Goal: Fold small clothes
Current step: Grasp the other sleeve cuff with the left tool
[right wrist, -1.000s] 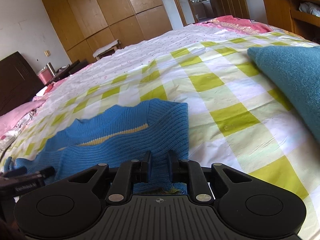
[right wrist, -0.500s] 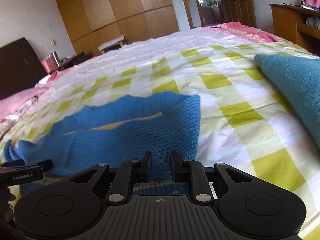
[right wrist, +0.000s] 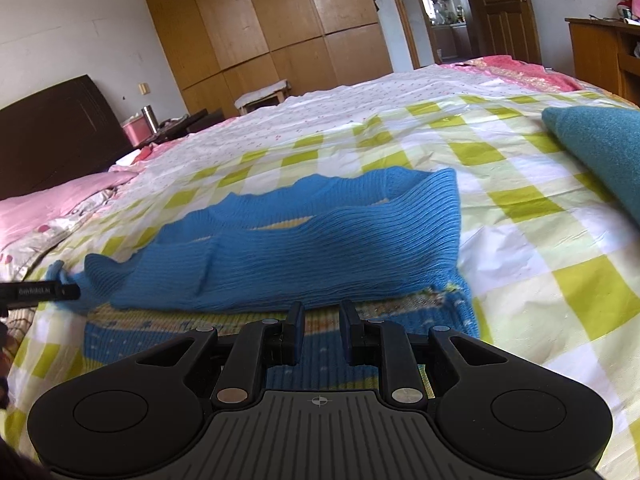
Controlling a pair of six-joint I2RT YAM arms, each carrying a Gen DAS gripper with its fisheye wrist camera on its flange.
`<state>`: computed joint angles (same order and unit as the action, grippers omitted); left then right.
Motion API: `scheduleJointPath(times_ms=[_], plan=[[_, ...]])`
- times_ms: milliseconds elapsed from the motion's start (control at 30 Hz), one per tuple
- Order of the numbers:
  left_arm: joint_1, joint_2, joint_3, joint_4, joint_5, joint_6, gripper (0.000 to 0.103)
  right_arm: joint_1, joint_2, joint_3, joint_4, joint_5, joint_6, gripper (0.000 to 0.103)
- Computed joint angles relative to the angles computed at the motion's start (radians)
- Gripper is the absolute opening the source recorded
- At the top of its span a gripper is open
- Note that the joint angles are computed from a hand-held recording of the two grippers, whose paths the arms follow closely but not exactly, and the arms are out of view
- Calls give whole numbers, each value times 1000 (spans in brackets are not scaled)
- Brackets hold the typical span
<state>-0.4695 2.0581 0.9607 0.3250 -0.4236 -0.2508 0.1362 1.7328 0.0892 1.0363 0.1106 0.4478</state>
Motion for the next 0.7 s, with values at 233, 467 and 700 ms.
scheduleJointPath(times_ms=[233, 467, 700], plan=[[170, 53, 143, -98, 36, -51, 81, 42, 45, 20, 17, -6, 20, 21], [226, 139, 308, -228, 60, -76, 71, 68, 61, 32, 15, -13, 42, 21], [239, 200, 406, -328, 79, -131, 39, 96, 17, 35, -11, -16, 54, 21]])
